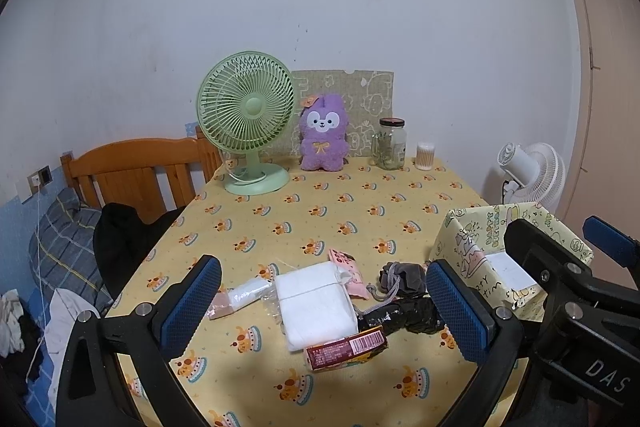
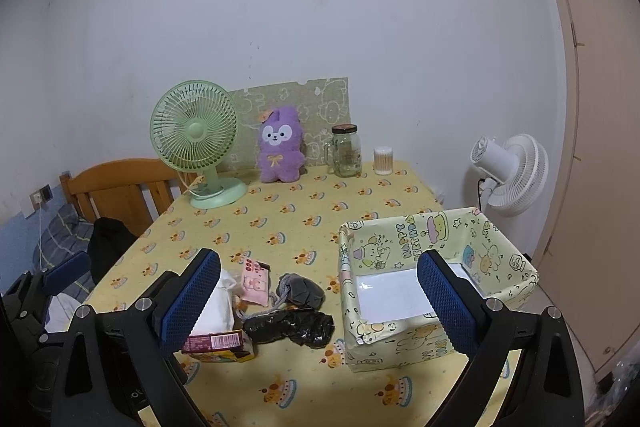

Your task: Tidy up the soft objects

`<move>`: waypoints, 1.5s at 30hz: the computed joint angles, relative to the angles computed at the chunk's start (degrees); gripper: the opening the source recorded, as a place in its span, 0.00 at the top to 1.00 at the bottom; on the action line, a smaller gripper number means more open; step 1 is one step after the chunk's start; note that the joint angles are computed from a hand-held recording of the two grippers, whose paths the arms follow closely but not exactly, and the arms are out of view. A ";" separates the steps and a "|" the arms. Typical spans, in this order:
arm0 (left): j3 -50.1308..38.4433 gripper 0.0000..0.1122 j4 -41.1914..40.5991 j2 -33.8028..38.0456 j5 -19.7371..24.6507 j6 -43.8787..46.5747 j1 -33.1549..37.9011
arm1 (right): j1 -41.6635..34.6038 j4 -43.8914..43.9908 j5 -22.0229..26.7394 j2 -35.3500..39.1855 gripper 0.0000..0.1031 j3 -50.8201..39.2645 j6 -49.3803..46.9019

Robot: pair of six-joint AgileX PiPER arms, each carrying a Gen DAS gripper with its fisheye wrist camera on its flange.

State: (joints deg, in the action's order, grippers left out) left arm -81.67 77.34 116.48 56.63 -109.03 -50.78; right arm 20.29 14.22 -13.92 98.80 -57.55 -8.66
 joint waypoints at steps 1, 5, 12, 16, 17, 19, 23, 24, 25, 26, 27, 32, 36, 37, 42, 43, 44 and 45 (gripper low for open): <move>0.05 0.09 -0.04 -0.07 -0.21 0.02 0.06 | 0.00 -0.04 0.00 0.00 0.03 0.01 -0.11; -0.07 0.09 0.03 -0.05 -0.70 0.23 0.22 | -0.17 -1.64 0.30 0.39 0.03 -0.52 1.22; 0.11 0.09 0.43 -0.18 -1.62 -0.01 0.75 | 0.35 0.63 0.35 1.09 0.03 -1.56 -1.48; -0.26 0.09 0.51 0.15 -1.34 0.27 0.92 | 0.37 -0.69 0.49 1.43 0.03 -2.12 -0.11; -0.36 0.09 0.50 0.23 -1.40 0.34 1.02 | 0.48 -0.74 0.27 1.45 0.03 -1.98 -0.03; -0.52 0.09 0.40 0.43 -1.60 0.47 1.26 | 0.50 -1.17 0.25 1.78 0.03 -2.24 0.46; -0.60 0.12 0.49 0.76 -2.39 0.51 1.60 | 0.52 -4.08 0.38 2.56 0.03 -2.65 3.35; -0.70 0.12 0.33 0.92 -2.59 0.68 1.73 | 0.53 -5.11 0.48 2.88 0.03 -2.87 4.37; -0.78 0.12 0.31 1.05 -2.73 0.66 1.79 | 0.54 -5.97 0.54 3.27 0.03 -3.10 5.21; -0.81 0.12 0.29 1.20 -3.02 0.62 1.91 | 0.52 -6.47 0.52 3.51 0.03 -3.19 5.69; -0.84 0.12 0.25 1.32 -3.24 0.65 2.03 | 0.56 -7.15 0.50 3.80 0.03 -3.33 6.37; -1.09 0.12 -0.29 2.06 -4.28 0.91 2.89 | 0.89 -8.07 0.86 5.40 0.03 -4.58 7.40; -1.52 0.14 -0.88 2.94 -4.63 1.24 3.37 | 1.09 -9.14 0.86 6.68 0.03 -5.32 8.63; -1.52 0.14 -0.97 3.02 -4.69 1.28 3.45 | 1.11 -9.55 0.90 7.11 0.03 -5.57 9.13; -1.77 0.17 -2.21 4.05 -4.64 2.12 3.58 | 1.29 -13.33 1.42 8.96 0.03 -6.55 12.95; -1.57 0.17 -2.14 4.16 -4.42 1.96 3.48 | 1.17 -16.53 1.30 9.39 0.04 -6.57 16.33; -1.11 0.17 -1.93 4.17 -4.33 1.54 3.38 | 1.14 -18.54 1.45 9.77 0.05 -6.84 18.43; -0.79 0.17 -1.77 4.15 -4.38 1.24 3.38 | 1.21 -20.12 1.43 10.15 0.05 -6.95 20.09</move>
